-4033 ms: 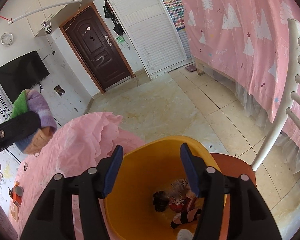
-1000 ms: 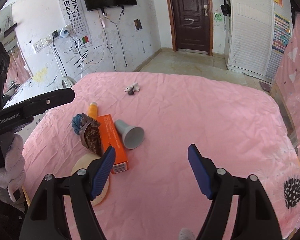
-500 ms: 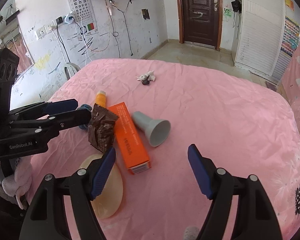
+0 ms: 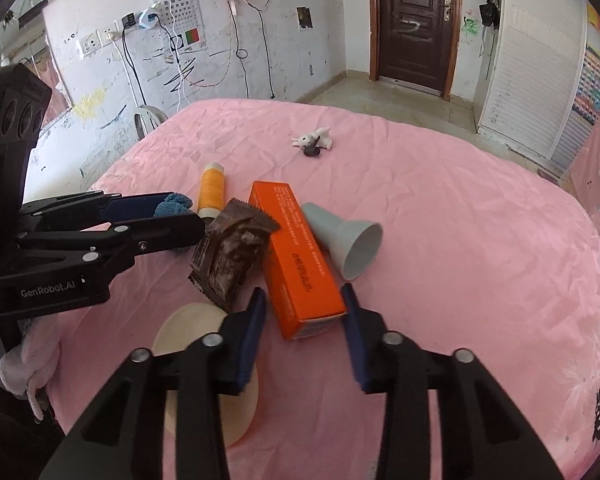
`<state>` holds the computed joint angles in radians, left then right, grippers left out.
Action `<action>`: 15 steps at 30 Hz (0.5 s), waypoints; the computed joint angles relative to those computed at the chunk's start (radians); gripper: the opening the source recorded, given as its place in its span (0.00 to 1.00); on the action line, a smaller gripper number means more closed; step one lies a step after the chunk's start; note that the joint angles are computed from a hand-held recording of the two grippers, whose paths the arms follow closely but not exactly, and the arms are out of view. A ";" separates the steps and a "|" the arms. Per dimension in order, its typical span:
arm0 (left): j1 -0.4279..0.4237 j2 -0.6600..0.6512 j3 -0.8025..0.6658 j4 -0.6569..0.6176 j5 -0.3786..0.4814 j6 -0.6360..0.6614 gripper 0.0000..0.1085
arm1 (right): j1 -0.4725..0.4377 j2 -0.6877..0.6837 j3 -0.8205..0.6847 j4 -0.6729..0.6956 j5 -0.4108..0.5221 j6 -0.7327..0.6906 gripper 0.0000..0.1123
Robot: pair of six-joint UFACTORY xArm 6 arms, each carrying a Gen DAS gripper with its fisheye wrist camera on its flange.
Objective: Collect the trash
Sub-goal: 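Grasp the blue fluffy ball with the left tool while the right tool grasps the orange box, then carry the blue fluffy ball and orange box over the orange bucket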
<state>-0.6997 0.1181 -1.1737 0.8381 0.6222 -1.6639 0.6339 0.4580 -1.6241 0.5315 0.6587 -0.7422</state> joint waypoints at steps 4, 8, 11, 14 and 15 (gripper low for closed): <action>-0.004 0.007 -0.005 -0.021 0.002 0.017 0.24 | -0.005 -0.004 0.004 0.026 0.001 -0.018 0.11; -0.018 0.012 -0.018 -0.033 0.036 0.026 0.23 | -0.008 -0.016 0.015 0.053 -0.008 -0.037 0.11; -0.031 0.007 -0.020 -0.028 0.064 0.008 0.22 | -0.014 -0.030 0.025 0.094 -0.007 -0.072 0.11; -0.046 -0.007 -0.023 -0.005 0.099 -0.011 0.22 | -0.022 -0.043 0.029 0.127 -0.006 -0.095 0.11; -0.055 -0.012 -0.030 0.005 0.122 -0.017 0.22 | -0.025 -0.049 0.034 0.138 -0.010 -0.102 0.11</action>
<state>-0.7546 0.1065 -1.2035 0.8434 0.7444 -1.6805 0.6087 0.4089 -1.5899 0.6697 0.6490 -0.8442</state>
